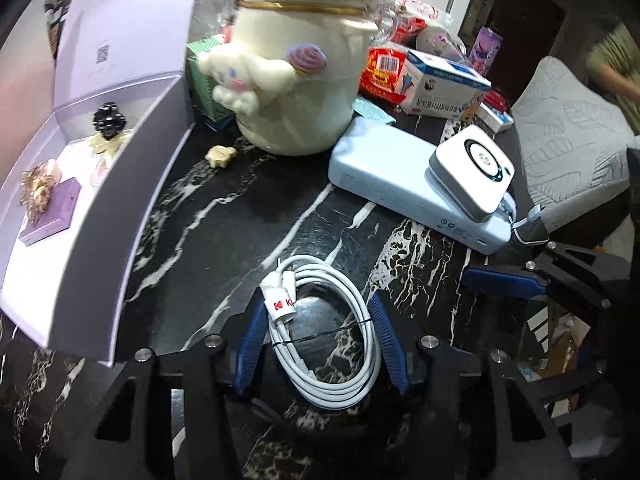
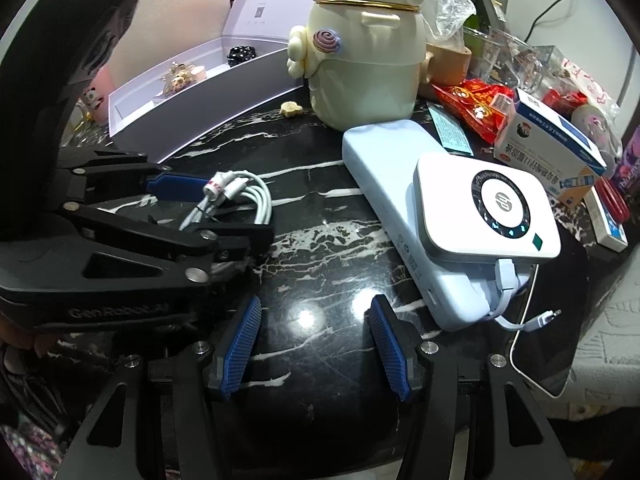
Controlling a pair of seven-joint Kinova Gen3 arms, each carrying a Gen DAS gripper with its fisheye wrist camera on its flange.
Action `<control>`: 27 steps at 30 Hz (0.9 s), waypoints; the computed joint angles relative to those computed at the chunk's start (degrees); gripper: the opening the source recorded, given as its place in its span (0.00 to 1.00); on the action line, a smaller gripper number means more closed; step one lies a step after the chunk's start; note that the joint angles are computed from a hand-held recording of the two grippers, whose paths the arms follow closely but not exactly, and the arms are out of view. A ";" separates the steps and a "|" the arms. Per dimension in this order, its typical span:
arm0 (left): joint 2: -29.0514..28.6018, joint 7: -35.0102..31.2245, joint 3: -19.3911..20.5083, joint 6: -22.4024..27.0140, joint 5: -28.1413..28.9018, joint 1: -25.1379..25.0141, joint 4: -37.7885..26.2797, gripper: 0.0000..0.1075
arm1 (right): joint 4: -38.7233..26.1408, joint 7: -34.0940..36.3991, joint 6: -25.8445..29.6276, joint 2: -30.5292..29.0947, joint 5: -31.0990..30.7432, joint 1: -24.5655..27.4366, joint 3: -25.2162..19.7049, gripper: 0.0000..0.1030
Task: Organize rigid objects
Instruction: 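Grasp the black hair comb with right tool while left tool holds the white cable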
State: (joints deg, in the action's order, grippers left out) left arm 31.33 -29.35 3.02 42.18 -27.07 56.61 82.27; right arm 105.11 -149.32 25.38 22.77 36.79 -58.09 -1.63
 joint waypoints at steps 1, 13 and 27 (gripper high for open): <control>-0.59 0.82 -0.54 0.10 -0.53 0.60 0.59 0.48 | -0.04 -0.30 0.12 -0.11 0.30 -0.37 0.16 0.55; -9.68 15.22 0.32 1.06 -9.31 2.52 10.62 0.48 | -0.37 -2.65 -1.64 -1.19 4.07 -2.19 -0.50 0.55; -14.25 22.40 6.70 0.61 -10.39 -1.37 19.27 0.48 | -5.07 6.90 -1.72 2.74 -4.05 -2.99 -2.64 0.55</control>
